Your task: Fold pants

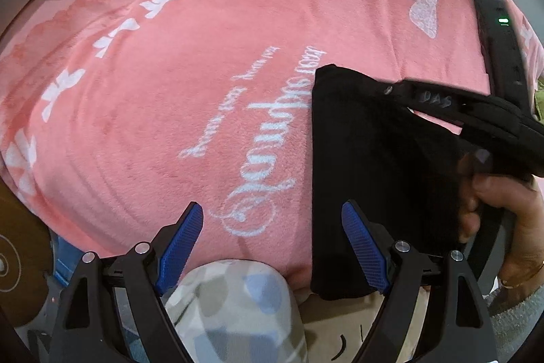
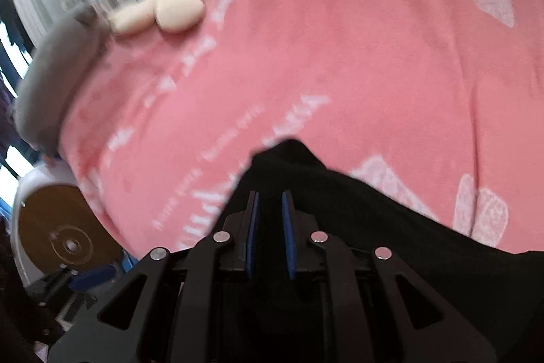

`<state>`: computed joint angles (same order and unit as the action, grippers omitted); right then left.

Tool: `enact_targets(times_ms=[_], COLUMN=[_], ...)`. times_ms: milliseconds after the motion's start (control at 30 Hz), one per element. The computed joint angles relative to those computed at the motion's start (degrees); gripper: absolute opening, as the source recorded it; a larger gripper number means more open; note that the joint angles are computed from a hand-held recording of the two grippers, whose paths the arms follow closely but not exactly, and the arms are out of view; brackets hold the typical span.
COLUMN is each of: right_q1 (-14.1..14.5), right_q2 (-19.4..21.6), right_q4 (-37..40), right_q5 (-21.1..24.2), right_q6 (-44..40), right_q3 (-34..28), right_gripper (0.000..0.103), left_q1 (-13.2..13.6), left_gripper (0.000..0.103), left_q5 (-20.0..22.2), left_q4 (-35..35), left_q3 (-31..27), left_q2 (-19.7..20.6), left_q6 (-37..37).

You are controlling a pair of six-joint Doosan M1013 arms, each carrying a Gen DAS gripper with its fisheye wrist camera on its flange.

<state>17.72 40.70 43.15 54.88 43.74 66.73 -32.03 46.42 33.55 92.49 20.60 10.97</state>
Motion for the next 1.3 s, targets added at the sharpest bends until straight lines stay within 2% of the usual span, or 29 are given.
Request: enact_targets(times_ms=[67, 133, 200, 267, 367, 433, 567, 633, 700, 767, 900, 967, 1100, 1167, 1267, 1300], right_q1=[1.52, 2.37, 2.64, 2.07, -0.44, -2.33, -6.20, -8.22, -9.64, -10.79, -12.17, -12.62, -12.58, -12.51, -12.40, -12.56], right_q2=[1.67, 2.53, 3.70, 3.06, -1.65, -4.66, -9.61, -11.24, -12.60, -13.75, -14.39, -14.45, -13.91, -13.91, -13.45, -12.84], right_q4=[-4.50, -5.49, -6.48, -5.25, 1.44, 2.84, -1.35, -3.03, -2.94, -3.09, -0.41, 1.27, 1.57, 1.51, 1.23, 3.15], right_q5=[-0.64, -2.18, -0.41, 0.60, -3.84, -6.76, -13.27, -14.47, -15.76, -16.93, -16.22, -15.34, -13.68, -13.71, -13.04, -11.23], right_q6=[1.32, 1.37, 2.71, 2.15, -2.19, -3.74, -0.21, 2.07, 3.13, 3.05, 1.27, 0.08, -0.25, -0.09, 0.38, -0.07], right_q3=[-1.92, -3.15, -5.64, -5.50, 1.09, 5.58, 13.65, 16.44, 18.82, 20.89, 22.61, 23.10, 23.04, 23.35, 22.91, 22.38], right_gripper=[0.011, 0.011, 0.011, 0.011, 0.015, 0.019, 0.026, 0.031, 0.050, 0.052, 0.052, 0.052, 0.053, 0.055, 0.058, 0.058], left_q1=[0.15, 0.10, -0.09, -0.19, -0.21, -0.55, -1.38, -1.74, -2.10, -2.52, -3.67, -4.09, -3.97, -3.67, -4.00, -4.13], left_gripper=[0.081, 0.081, 0.081, 0.081, 0.081, 0.081, 0.081, 0.081, 0.081, 0.081, 0.081, 0.085, 0.085, 0.085, 0.086, 0.086], left_q5=[-0.77, -0.94, -0.24, 0.22, 0.54, 1.25, 3.50, 4.17, 4.35, 4.78, 6.39, 7.34, 9.49, 8.93, 9.55, 10.04], left_q4=[-0.94, -1.54, -1.97, -2.02, -3.09, -2.31, -0.71, -0.33, -0.72, -0.98, -0.59, -0.61, -3.14, -4.92, -4.16, -3.85], left_q3=[-0.38, -0.85, -1.57, -1.88, -2.24, -2.48, -3.50, -3.99, -4.59, -5.27, -6.66, -7.22, -8.09, -7.76, -7.78, -7.96], left_q2=[0.42, 0.81, 1.29, 1.50, 1.79, 2.01, 2.69, 2.90, 3.14, 3.46, 4.23, 4.73, 6.12, 6.20, 6.32, 6.46], left_q6=[1.08, 2.12, 3.40, 3.60, 4.63, 4.39, 4.64, 4.84, 5.60, 6.04, 7.09, 7.60, 8.66, 8.55, 7.84, 7.99])
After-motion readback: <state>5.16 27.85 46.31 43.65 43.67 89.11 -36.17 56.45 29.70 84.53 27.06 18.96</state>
